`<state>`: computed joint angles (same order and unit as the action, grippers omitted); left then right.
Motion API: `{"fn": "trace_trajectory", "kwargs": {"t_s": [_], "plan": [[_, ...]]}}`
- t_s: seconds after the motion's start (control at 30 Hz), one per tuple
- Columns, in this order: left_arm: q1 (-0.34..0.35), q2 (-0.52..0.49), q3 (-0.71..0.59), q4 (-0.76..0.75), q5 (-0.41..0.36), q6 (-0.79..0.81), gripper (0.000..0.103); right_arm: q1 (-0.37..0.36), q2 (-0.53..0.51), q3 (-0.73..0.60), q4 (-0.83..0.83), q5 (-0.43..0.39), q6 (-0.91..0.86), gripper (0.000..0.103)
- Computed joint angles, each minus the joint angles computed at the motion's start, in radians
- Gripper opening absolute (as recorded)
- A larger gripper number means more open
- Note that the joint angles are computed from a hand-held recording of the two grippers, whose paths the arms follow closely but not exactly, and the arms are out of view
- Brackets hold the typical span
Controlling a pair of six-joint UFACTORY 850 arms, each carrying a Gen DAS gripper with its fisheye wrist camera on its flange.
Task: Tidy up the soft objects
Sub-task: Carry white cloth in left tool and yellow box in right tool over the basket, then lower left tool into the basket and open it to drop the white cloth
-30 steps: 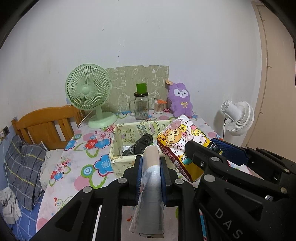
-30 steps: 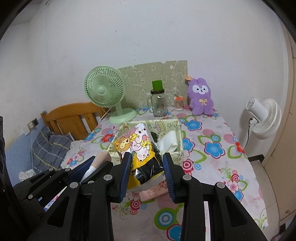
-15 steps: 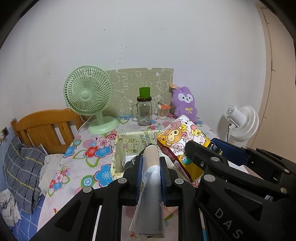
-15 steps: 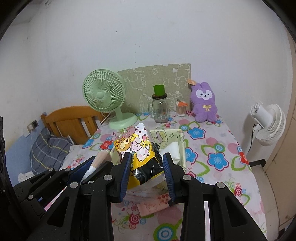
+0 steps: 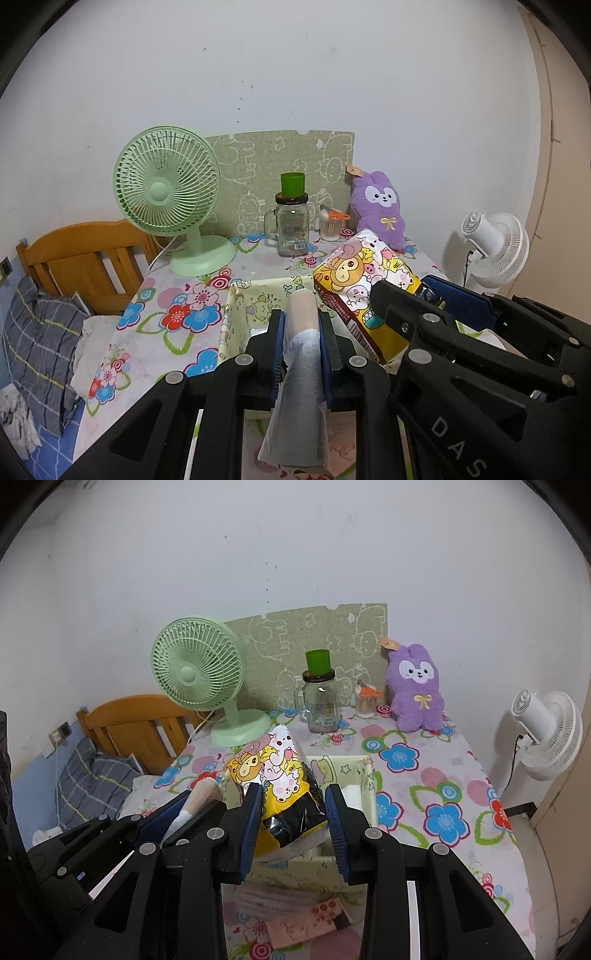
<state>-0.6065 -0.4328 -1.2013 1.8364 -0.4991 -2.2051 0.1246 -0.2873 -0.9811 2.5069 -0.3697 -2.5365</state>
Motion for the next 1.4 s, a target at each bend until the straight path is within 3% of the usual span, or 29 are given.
{"fn": "trace_trajectory", "kwargs": {"t_s": [0.83, 1.0, 1.17, 1.4], "plan": [[0.097, -0.195, -0.212, -0.018, 0.094, 0.029, 0.018, 0.001, -0.25, -0.27, -0.168, 0.036, 0.187, 0.038], [0.104, -0.221, -0.236, -0.055, 0.084, 0.062, 0.029, 0.011, -0.277, -0.295, -0.113, 0.056, 0.126, 0.038], [0.106, -0.24, -0.262, -0.179, 0.064, 0.182, 0.049, 0.007, -0.299, -0.319, -0.238, 0.055, 0.247, 0.038], [0.107, -0.236, -0.25, -0.267, 0.055, 0.283, 0.062, 0.014, -0.318, -0.329, -0.322, 0.059, 0.318, 0.038]]}}
